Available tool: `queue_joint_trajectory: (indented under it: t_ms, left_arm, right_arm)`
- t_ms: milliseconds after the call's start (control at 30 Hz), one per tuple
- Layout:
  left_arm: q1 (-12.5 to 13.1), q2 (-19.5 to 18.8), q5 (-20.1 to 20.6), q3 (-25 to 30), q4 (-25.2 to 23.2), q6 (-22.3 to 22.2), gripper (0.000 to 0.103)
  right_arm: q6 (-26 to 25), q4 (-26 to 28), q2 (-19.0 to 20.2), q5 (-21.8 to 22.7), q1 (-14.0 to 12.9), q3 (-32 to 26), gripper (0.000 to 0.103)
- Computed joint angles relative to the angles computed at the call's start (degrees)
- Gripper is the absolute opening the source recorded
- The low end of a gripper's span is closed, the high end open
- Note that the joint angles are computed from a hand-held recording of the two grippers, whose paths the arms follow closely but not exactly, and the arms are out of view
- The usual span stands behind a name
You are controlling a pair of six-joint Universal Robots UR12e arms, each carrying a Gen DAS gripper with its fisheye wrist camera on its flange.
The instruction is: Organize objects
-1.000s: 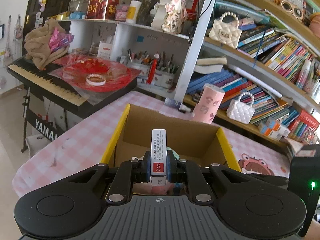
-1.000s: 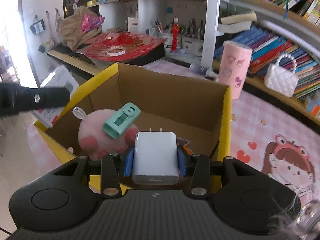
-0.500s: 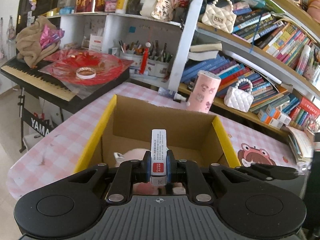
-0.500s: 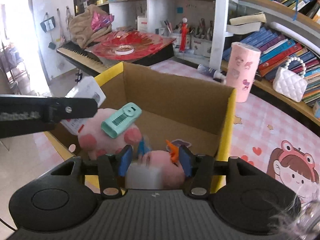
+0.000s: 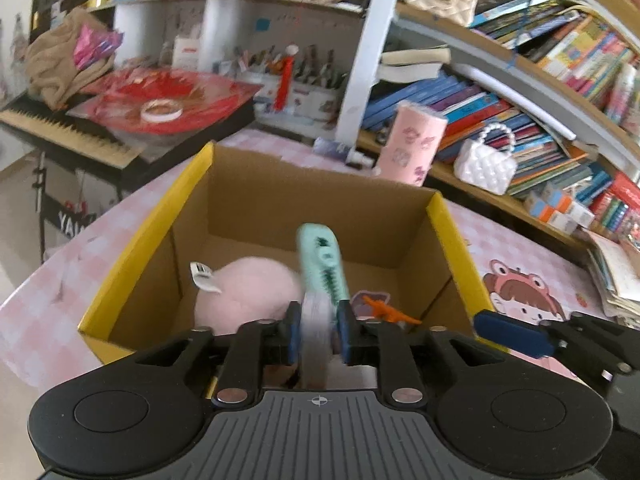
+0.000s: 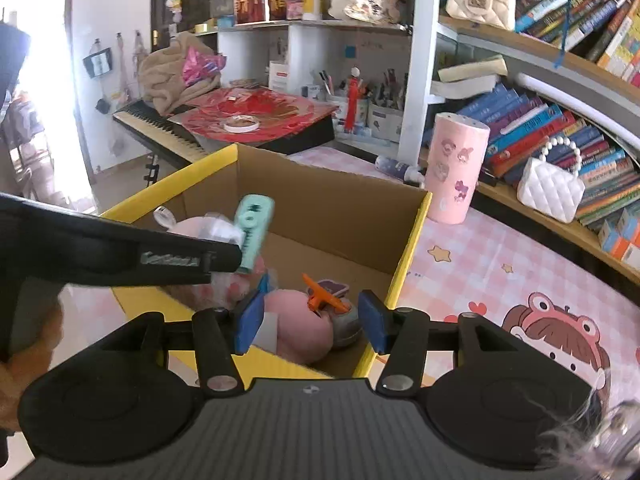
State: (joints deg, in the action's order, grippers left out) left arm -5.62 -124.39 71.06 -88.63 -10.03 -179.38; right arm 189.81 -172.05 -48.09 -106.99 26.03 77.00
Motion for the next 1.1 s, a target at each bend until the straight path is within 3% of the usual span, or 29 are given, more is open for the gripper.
queue_joint_trajectory:
  t_ms: [100,267,600,833,1100]
  left_arm:
    - [0.1,0.3,-0.3,-0.6,1.1,0.0,0.039]
    - [0.7,1.5,-1.8,-2.9,4.3,-0.9,0.049]
    - [2.8,5.3,-4.3,-9.2,13.6,1.6,0.074]
    - [4.0,7.9,-4.5,-13.5,14.1,5.3,0.085]
    - [5.4,10.7,-5.9,-18.4,11.0,9.1,0.096]
  right_arm:
    - [-0.6,-0.9,-0.1,0.1,0.0,0.5,0.051]
    - [0.3,-0.7,-0.1,-1.2,0.4,0.3,0.051]
    - [6.6,0.9,-0.6,-10.1,3.2,0.4,0.055]
    - [14.1,5.0,-1.5,-19.5,6.4,1.4,0.07]
    - [28.3,16.2,-3.9,-27.5,9.8,4.1,0.083]
